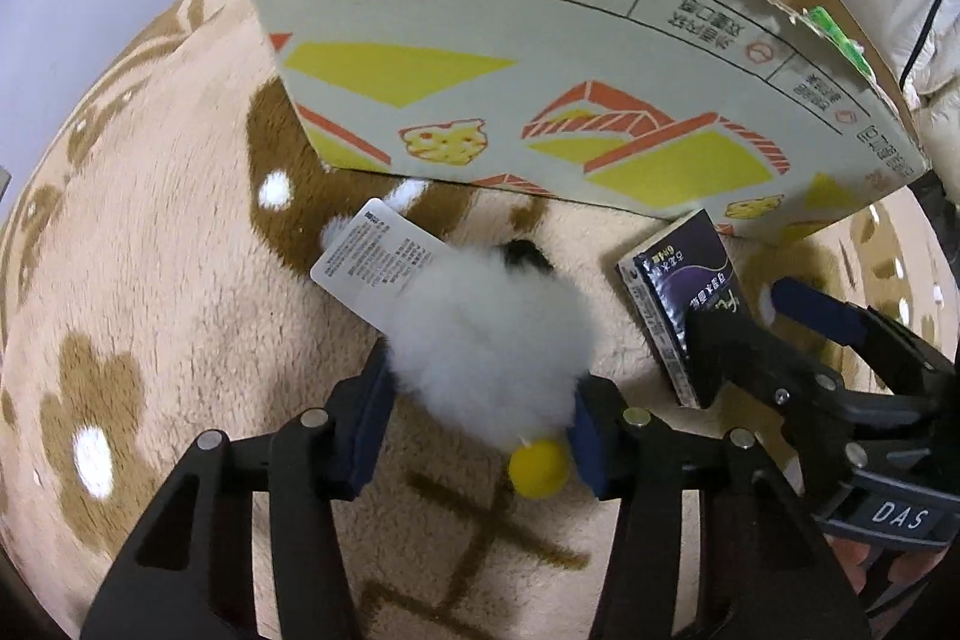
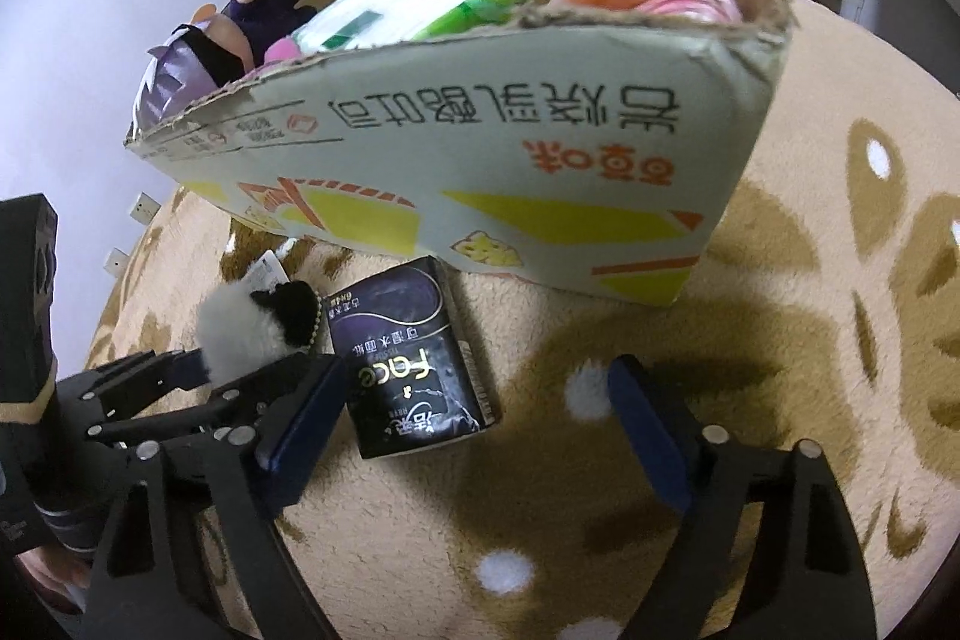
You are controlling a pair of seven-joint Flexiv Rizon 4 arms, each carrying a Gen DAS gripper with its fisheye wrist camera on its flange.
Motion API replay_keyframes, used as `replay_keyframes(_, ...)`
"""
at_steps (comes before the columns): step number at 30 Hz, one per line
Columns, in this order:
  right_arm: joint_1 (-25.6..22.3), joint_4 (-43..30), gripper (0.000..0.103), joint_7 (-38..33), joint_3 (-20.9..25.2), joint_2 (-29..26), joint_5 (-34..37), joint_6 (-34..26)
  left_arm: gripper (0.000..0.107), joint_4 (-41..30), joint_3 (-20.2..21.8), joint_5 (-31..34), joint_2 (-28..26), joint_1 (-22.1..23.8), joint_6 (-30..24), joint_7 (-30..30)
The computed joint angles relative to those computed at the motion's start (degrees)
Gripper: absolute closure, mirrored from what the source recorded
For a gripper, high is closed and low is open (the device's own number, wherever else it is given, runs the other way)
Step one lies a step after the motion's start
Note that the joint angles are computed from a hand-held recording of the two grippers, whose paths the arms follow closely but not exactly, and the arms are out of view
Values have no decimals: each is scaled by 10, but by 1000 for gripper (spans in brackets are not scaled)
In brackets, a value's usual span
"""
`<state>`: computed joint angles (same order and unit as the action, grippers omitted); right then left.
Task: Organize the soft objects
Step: 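Grasp the white pompom plush with the left tool while the right tool grasps the black tissue pack, then lift the pompom plush and tissue pack into the box and open both tools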
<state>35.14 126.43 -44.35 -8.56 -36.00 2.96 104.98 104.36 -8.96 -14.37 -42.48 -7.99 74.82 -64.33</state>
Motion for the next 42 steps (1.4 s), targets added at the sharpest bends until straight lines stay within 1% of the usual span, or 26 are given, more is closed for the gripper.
replay_keyframes(1, -1, 1, 14, -2, 1, 1, -1, 1, 64, -1, -2, 0, 0, 0, 0, 1)
replay_keyframes(2, -1, 1, 16, -3, 2, 1, -1, 2, 72, -5, 5, 5, 4, -7, -4, -2)
replay_keyframes(3, 1, 1, 17, -4, 0, 1, -1, 2, 76, -8, 7, 8, 4, -7, -8, 2)
replay_keyframes(5, -2, 0, 18, -9, 5, 0, -4, 6, 81, -16, 4, 5, 8, -9, -21, -1)
replay_keyframes(6, -8, 0, 18, -14, 11, -2, -6, 18, 83, -18, 2, 2, 9, -6, -26, -1)
replay_keyframes(7, -13, -1, 18, -21, 19, -4, -9, 26, 83, -19, -2, -3, 7, -3, -27, 1)
replay_keyframes(9, 0, -4, 21, -31, 9, -4, -7, 22, 84, -12, -10, -10, 14, 11, -30, 11)
replay_keyframes(11, 4, -12, 29, -37, 8, -6, -11, 8, 84, -7, -16, -15, 19, 19, -29, 22)
replay_keyframes(13, 2, -18, 32, -40, 11, -10, -16, -2, 84, -4, -20, -17, 25, 20, -29, 32)
replay_keyframes(15, 18, -19, 35, -38, -2, -14, -14, -7, 84, 4, -25, -20, 31, 23, -26, 44)
replay_keyframes(16, 22, -19, 38, -38, -6, -15, -14, -9, 84, 5, -26, -21, 33, 23, -27, 49)
replay_keyframes(18, 21, -23, 50, -37, -5, -17, -17, -13, 84, 18, -25, -22, 41, 17, -21, 49)
replay_keyframes(21, 28, -20, 52, -35, -13, -17, -18, -15, 84, 35, -29, -27, 57, 25, -18, 65)
replay_keyframes(24, 50, -13, 53, -29, -32, -13, -11, -16, 85, 49, -34, -35, 71, 23, -14, 69)
replay_keyframes(25, 52, -6, 53, -29, -35, -10, -9, -13, 85, 56, -39, -40, 71, 29, -5, 78)
replay_keyframes(27, 71, 10, 53, -27, -52, -1, 2, -5, 85, 69, -46, -45, 76, 31, 10, 84)
replay_keyframes(29, 101, 24, 53, -26, -80, 6, 17, 0, 85, 77, -53, -51, 86, 36, 16, 90)
replay_keyframes(33, 146, 48, 53, -29, -120, 21, 48, 14, 85, 112, -77, -67, 106, 54, 52, 110)
replay_keyframes(35, 173, 61, 53, -34, -144, 29, 65, 18, 85, 136, -96, -75, 119, 70, 73, 126)
replay_keyframes(37, 199, 73, 53, -39, -166, 37, 79, 21, 85, 139, -104, -76, 118, 78, 87, 135)
replay_keyframes(39, 243, 84, 53, -41, -206, 41, 98, 17, 85, 152, -119, -75, 121, 84, 115, 142)
replay_keyframes(40, 257, 93, 53, -43, -219, 45, 104, 21, 85, 162, -135, -74, 126, 97, 131, 146)
replay_keyframes(41, 273, 100, 53, -44, -232, 47, 112, 25, 86, 167, -145, -72, 124, 100, 144, 142)
replay_keyframes(42, 293, 105, 53, -45, -251, 47, 121, 27, 86, 175, -165, -72, 128, 118, 152, 142)
